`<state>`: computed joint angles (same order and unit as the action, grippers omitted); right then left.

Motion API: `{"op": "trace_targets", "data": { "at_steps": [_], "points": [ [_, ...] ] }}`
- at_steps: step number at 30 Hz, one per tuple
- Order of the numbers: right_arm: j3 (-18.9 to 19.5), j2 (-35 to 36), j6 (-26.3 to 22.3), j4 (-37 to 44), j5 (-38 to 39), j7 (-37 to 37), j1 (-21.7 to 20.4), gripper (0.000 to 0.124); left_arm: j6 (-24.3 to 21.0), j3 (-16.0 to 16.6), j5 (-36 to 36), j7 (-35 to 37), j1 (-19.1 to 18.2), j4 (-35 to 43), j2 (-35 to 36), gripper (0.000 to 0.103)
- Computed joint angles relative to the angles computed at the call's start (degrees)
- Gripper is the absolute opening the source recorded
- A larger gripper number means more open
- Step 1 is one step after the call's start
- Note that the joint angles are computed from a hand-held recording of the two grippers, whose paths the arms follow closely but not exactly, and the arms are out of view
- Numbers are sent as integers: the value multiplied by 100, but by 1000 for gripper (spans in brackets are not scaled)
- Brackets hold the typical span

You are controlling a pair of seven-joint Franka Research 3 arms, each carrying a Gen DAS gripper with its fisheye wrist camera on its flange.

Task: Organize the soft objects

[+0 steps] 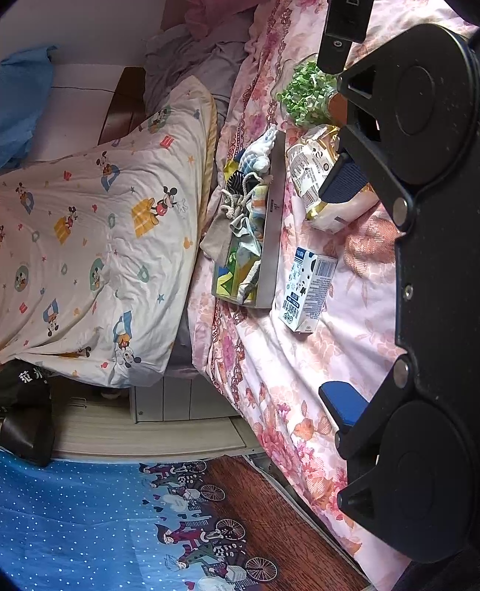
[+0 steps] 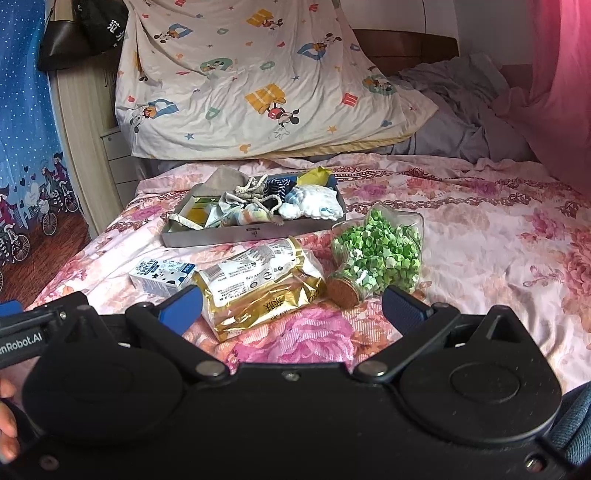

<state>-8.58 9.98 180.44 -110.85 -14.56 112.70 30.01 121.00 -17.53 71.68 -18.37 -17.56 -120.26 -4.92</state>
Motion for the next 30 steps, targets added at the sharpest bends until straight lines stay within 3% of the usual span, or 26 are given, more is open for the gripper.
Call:
{"op": "trace_targets", "data": {
  "at_steps": [14,30],
  "points": [
    [-220,63,-94,78,-384,511,172,102,7,1,-8,-3,-2,-1,2,102],
    [-127,72,-108,93,-434,547,70,102,-7,-2,1,14,-6,-7,-5,102]
  ]
}}
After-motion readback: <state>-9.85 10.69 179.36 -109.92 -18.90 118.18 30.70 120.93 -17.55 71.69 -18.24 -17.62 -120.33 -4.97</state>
